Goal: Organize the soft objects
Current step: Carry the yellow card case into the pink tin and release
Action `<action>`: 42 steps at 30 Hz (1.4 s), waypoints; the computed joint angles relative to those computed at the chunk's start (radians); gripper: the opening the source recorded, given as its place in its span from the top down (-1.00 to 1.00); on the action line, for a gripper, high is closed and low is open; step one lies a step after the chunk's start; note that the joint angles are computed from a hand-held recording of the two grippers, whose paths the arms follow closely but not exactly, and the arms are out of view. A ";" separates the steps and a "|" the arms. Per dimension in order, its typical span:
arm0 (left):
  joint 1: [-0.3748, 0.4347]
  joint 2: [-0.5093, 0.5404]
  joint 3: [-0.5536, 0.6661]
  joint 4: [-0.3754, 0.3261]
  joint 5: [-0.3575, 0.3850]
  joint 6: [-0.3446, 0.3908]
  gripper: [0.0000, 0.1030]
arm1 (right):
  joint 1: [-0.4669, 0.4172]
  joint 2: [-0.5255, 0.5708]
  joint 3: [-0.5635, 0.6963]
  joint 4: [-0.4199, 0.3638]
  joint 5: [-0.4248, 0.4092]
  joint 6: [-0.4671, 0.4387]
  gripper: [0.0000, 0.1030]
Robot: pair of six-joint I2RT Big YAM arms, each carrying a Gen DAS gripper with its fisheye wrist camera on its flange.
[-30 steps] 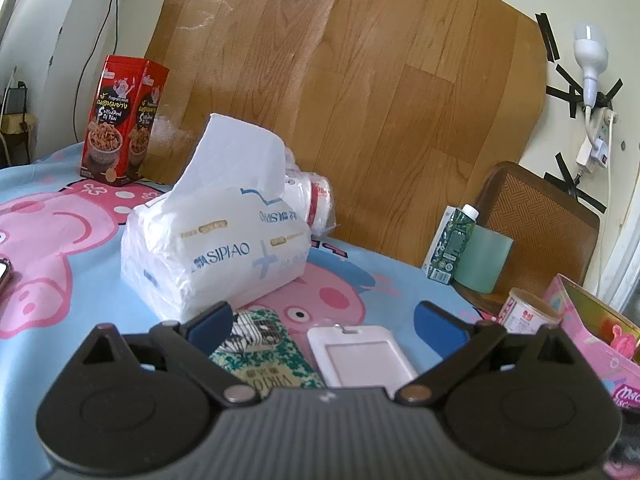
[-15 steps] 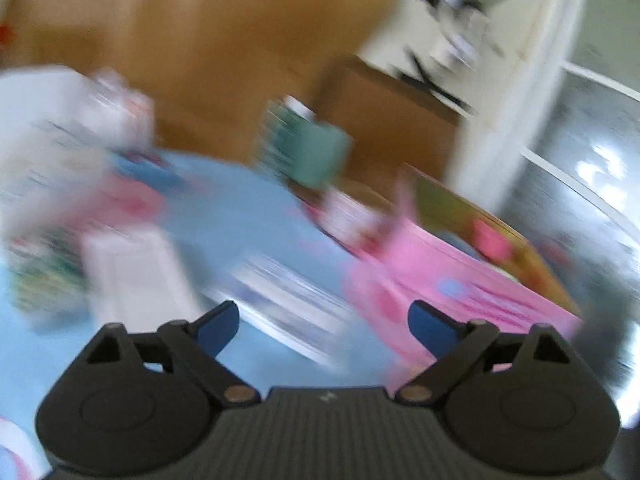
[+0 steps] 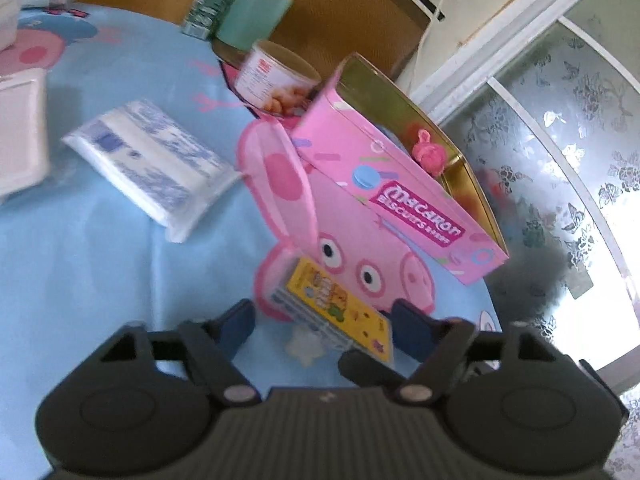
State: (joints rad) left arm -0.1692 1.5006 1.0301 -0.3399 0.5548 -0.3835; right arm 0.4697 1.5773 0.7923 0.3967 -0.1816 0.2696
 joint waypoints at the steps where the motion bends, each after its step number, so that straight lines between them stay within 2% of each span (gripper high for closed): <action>1: -0.010 0.016 0.018 -0.008 0.000 -0.001 -0.17 | 0.000 0.000 -0.004 0.010 -0.004 0.003 -0.24; 2: -0.021 0.027 0.029 -0.010 -0.010 -0.001 -0.10 | 0.003 -0.001 -0.010 0.020 0.002 -0.001 -0.24; 4: -0.039 0.038 0.050 -0.019 -0.022 0.007 0.25 | 0.013 -0.004 -0.019 0.034 0.025 -0.018 -0.22; 6: -0.056 0.044 0.068 -0.008 -0.008 0.009 0.33 | 0.021 -0.012 -0.035 0.060 0.062 -0.036 -0.22; 10: -0.101 0.053 0.142 0.002 -0.005 0.045 0.32 | 0.023 -0.037 -0.074 0.177 0.172 -0.068 -0.22; 14: -0.154 0.114 0.260 0.004 -0.001 0.079 0.29 | -0.008 -0.057 -0.088 0.266 0.278 -0.085 -0.21; 20: -0.237 0.244 0.440 0.029 -0.034 0.097 0.27 | -0.087 -0.038 -0.040 0.295 0.393 -0.109 -0.22; 22: -0.260 0.282 0.486 0.018 -0.084 0.116 -0.04 | -0.108 0.002 0.001 0.295 0.456 -0.154 -0.23; 24: -0.272 0.297 0.495 0.013 -0.141 0.109 -0.08 | -0.112 0.054 0.062 0.253 0.566 -0.207 -0.25; 25: -0.271 0.296 0.486 0.014 -0.141 0.106 -0.08 | -0.111 0.072 0.081 0.234 0.616 -0.217 -0.26; 26: -0.267 0.287 0.462 0.030 -0.136 0.104 -0.08 | -0.113 0.074 0.077 0.227 0.626 -0.208 -0.26; 28: -0.254 0.252 0.393 0.075 -0.154 0.116 -0.08 | -0.119 0.062 0.047 0.249 0.586 -0.170 -0.26; 30: -0.243 0.203 0.310 0.134 -0.183 0.119 -0.08 | -0.107 0.056 0.011 0.330 0.597 -0.166 -0.29; 32: -0.224 0.152 0.225 0.190 -0.190 0.111 -0.08 | -0.092 0.055 -0.003 0.365 0.603 -0.168 -0.30; 35: -0.192 0.087 0.121 0.245 -0.212 0.114 -0.12 | -0.068 0.044 -0.013 0.340 0.560 -0.126 -0.30; 38: -0.147 0.020 0.016 0.289 -0.242 0.128 -0.12 | -0.028 0.043 -0.010 0.336 0.535 -0.156 -0.30; 42: -0.082 -0.052 -0.099 0.315 -0.287 0.130 -0.12 | 0.008 0.047 0.031 0.247 0.449 -0.160 -0.30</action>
